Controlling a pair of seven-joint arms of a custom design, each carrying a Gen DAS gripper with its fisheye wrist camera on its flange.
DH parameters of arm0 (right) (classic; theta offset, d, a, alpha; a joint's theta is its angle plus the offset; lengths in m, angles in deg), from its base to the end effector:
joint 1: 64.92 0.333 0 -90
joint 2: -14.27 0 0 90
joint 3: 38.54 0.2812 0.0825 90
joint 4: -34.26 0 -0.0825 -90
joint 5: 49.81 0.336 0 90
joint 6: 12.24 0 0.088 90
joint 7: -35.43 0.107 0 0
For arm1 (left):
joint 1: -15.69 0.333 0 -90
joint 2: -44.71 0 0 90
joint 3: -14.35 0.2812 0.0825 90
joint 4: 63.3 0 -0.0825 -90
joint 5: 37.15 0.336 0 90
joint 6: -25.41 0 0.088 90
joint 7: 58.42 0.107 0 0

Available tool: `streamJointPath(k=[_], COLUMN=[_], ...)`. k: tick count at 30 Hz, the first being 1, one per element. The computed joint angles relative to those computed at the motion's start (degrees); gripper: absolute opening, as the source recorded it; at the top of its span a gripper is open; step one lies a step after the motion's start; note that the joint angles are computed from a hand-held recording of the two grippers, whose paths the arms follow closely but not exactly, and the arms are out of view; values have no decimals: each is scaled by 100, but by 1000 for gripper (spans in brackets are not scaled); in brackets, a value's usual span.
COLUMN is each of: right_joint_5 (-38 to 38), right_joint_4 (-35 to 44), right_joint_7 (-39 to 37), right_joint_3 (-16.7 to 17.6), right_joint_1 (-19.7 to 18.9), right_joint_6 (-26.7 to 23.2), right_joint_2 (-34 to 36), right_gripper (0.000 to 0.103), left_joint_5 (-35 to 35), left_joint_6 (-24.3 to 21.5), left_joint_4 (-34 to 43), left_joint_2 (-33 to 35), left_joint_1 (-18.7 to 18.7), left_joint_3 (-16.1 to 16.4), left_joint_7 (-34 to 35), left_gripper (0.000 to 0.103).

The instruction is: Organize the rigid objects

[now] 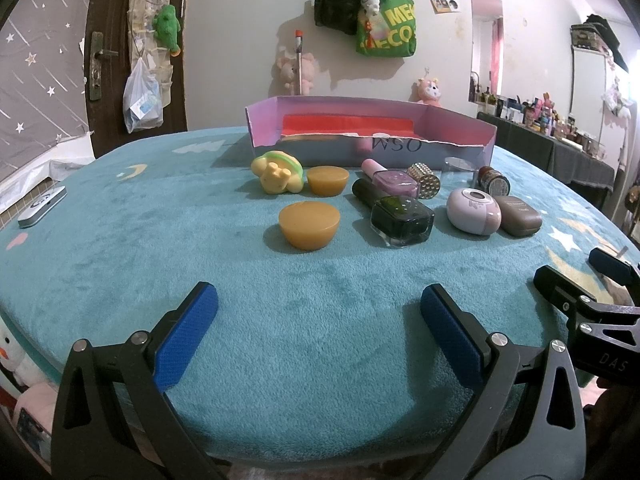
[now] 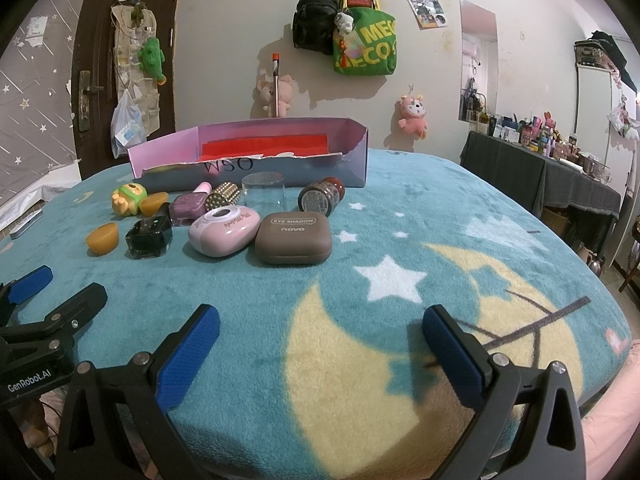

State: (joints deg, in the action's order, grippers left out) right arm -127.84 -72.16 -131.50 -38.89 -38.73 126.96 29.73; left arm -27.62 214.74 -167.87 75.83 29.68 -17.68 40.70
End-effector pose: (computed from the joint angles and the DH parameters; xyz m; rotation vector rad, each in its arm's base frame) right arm 0.5419 0.2591 0.4009 -1.3267 1.9337 -1.1127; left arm 0.6247 -0.1560 0.4021 -1.2684 1.9818 -1.1434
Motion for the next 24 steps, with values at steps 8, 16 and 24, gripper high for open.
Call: streamJointPath(k=[8, 16, 24], right_joint_5=[173, 545, 1898], right_joint_4=[-12, 172, 904], right_joint_7=[-159, -526, -2175], right_joint_3=[-14, -58, -100], right_joint_1=[-73, -222, -342], right_joint_6=[188, 556, 229], right_joint_2=[-51, -58, 311], right_gripper=[103, 103, 103], left_joint_5=[-168, -725, -1038], left_joint_6=[-440, -1081, -2430], left_joint_4=[233, 783, 1973], left_joint_2=[17, 127, 374], left_joint_1=[89, 57, -605], left_joint_3=[-166, -285, 387], left_joint_7=[194, 724, 895], left_gripper=[103, 103, 97])
